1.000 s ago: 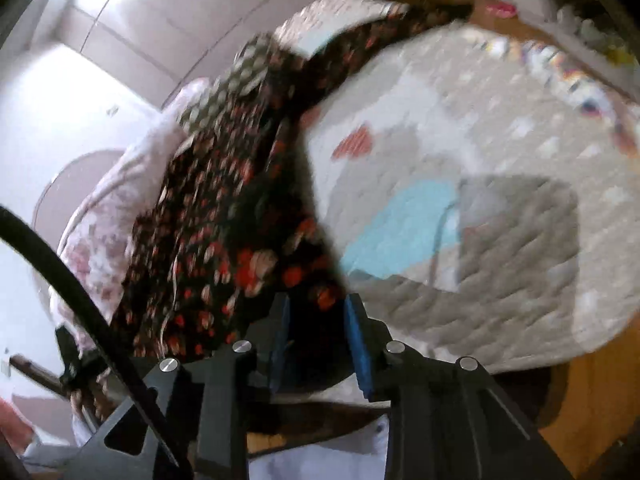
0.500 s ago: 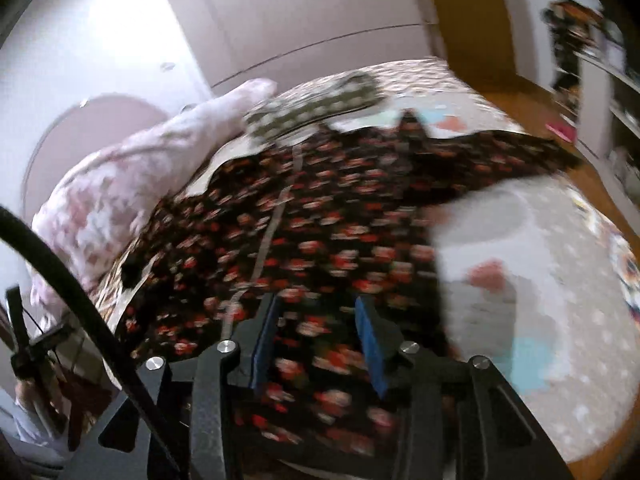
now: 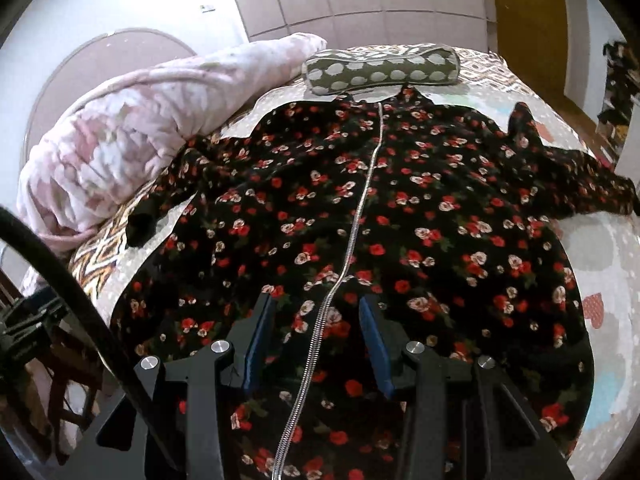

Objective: Fold large clothes

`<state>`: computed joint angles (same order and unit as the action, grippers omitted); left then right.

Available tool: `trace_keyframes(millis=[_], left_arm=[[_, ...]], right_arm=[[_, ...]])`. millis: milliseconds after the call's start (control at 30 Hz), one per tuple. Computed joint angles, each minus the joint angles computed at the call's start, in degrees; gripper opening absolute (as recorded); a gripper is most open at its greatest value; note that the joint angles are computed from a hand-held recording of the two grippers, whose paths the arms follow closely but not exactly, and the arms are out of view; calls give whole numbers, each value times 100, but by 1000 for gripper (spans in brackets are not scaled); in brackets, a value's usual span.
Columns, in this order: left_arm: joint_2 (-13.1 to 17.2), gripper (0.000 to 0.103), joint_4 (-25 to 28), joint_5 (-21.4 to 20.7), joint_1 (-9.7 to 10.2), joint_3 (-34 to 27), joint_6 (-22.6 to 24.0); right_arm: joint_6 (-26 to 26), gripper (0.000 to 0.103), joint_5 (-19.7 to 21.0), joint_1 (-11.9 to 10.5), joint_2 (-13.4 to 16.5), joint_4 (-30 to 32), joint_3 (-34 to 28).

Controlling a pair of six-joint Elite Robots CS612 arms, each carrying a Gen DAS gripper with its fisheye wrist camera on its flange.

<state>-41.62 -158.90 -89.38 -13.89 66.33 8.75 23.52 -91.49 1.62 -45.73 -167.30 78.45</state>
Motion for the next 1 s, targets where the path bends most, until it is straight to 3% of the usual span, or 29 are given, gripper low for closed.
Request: trace_keyframes(millis=[433, 767, 900, 1000], left_arm=[[441, 71, 531, 340, -4, -732, -44], [678, 71, 868, 338, -18, -1143, -103], [813, 71, 1017, 241, 15, -1407, -204], [1075, 71, 1155, -67, 122, -1922, -475]], right_arm=[[25, 51, 185, -41, 388, 384, -590], [2, 52, 255, -56, 597, 583, -864], [32, 52, 265, -83, 640, 565, -896], [45, 54, 276, -93, 680, 535, -919]])
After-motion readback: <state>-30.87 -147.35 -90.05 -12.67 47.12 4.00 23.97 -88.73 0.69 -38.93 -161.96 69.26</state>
